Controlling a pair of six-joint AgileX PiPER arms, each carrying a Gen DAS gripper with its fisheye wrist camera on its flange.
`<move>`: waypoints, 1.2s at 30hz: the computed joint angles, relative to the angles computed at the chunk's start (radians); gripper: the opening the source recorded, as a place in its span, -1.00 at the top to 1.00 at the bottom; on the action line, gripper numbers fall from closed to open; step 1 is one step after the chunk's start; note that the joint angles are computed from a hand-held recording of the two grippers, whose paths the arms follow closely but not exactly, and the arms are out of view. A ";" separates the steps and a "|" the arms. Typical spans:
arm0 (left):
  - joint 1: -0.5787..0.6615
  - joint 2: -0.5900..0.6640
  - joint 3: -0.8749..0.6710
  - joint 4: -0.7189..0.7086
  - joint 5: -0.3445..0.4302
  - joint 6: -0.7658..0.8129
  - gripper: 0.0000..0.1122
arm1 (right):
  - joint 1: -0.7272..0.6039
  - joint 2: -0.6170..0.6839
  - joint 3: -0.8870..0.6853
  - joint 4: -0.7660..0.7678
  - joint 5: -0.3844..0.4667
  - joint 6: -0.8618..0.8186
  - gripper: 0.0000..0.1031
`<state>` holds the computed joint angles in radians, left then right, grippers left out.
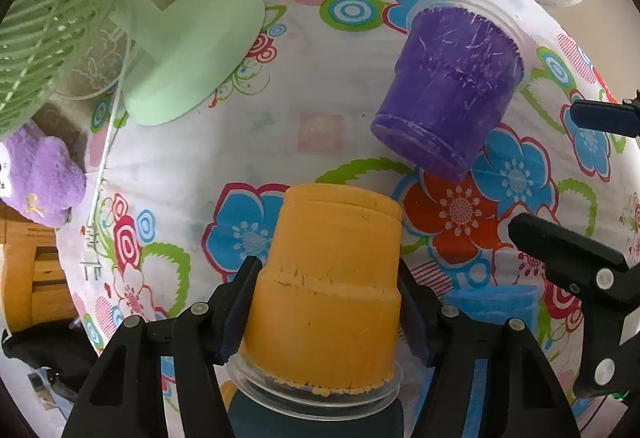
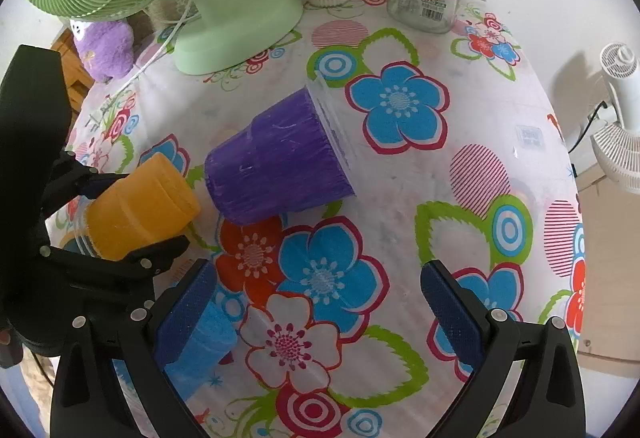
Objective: Flip cup upside down
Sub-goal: 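Lift the orange cup off the table with the left gripper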
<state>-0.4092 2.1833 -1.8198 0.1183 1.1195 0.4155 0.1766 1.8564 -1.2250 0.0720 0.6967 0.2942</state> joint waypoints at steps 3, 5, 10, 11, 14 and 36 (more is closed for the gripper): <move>0.005 -0.022 -0.004 -0.005 0.016 0.003 -0.19 | 0.004 -0.013 0.002 0.001 0.004 0.006 -0.99; 0.008 -0.050 0.004 -0.006 0.022 0.000 -0.19 | 0.005 -0.030 0.006 0.004 0.008 0.007 -0.99; 0.002 -0.127 0.036 -0.007 0.034 -0.031 -0.19 | 0.019 -0.076 0.002 -0.008 0.035 0.035 -0.99; -0.001 -0.142 0.052 -0.008 0.028 -0.037 -0.19 | 0.025 -0.090 0.002 -0.013 0.042 0.045 -0.99; 0.002 -0.208 0.106 -0.005 0.017 -0.056 -0.18 | 0.047 -0.123 -0.001 -0.036 0.064 0.074 -0.99; 0.094 -0.612 0.527 -0.126 -0.050 -0.169 -0.18 | 0.318 -0.459 0.182 -0.223 0.178 0.430 -0.99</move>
<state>-0.3153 1.5710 -1.2928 -0.0081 1.0690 0.2467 0.4948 1.3972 -1.0433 -0.1509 0.8747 0.7239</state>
